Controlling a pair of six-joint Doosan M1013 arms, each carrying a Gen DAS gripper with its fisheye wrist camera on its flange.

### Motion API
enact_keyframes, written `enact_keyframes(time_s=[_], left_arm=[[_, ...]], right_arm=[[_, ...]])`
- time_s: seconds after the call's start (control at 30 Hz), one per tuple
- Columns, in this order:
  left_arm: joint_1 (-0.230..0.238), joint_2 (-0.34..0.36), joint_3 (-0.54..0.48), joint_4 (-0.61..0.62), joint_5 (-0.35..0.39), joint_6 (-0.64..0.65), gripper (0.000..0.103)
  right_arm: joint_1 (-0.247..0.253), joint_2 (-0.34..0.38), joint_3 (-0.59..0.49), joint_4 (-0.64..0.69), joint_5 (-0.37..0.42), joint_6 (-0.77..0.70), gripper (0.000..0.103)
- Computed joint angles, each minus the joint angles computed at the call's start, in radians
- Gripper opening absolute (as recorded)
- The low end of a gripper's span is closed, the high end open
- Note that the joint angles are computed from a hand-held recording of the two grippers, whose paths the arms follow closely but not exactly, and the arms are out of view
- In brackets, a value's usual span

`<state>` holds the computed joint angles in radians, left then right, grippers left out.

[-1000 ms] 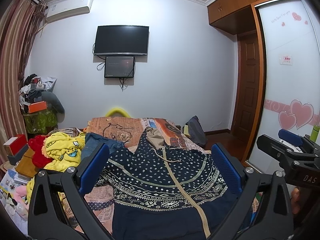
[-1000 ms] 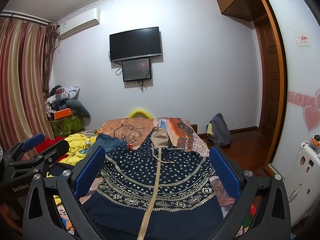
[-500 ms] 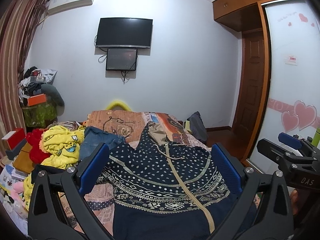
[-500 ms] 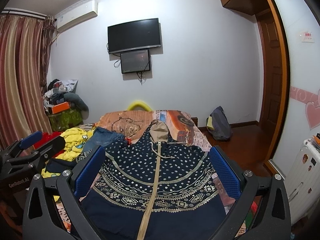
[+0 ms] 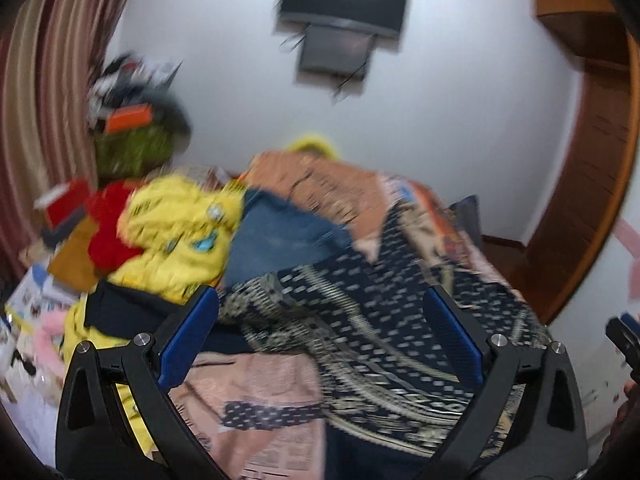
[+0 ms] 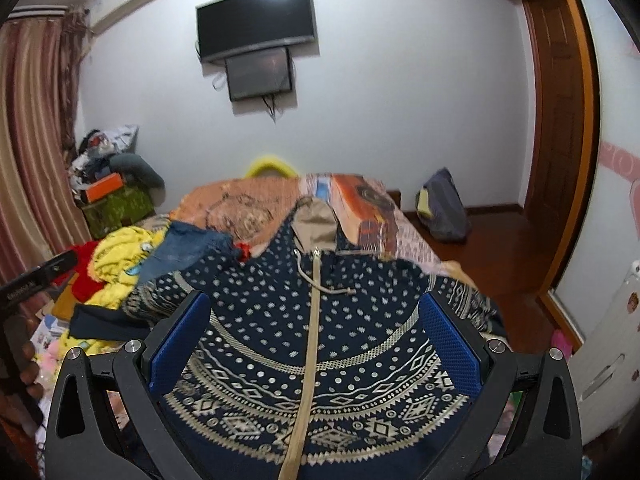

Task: Fold large clothes
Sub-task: 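Lower the left tool to the jacket sleeve and close on its cuff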

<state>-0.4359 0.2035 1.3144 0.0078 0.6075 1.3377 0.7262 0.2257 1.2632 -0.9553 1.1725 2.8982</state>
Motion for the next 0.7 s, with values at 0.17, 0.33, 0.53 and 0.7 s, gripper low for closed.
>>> enact_keyframes(time_s=[0.17, 0.33, 0.53, 0.7], left_arm=[[0.09, 0.081, -0.074, -0.121, 0.143, 0.025, 0.103], [0.182, 0.147, -0.13, -0.27, 0.271, 0.073, 0.102], [0.269, 0.21, -0.159, -0.398, 0.39, 0.076, 0.102], [0.314, 0.261, -0.171, -0.395, 0.446, 0.023, 0.091]], right_arm=[[-0.061, 0.037, -0.032, 0.118, -0.009, -0.084, 0.103], [-0.125, 0.103, -0.11, 0.271, 0.029, -0.232, 0.103], [-0.18, 0.169, -0.176, 0.392, 0.05, -0.385, 0.103], [-0.213, 0.212, -0.219, 0.485, 0.066, -0.446, 0.103]])
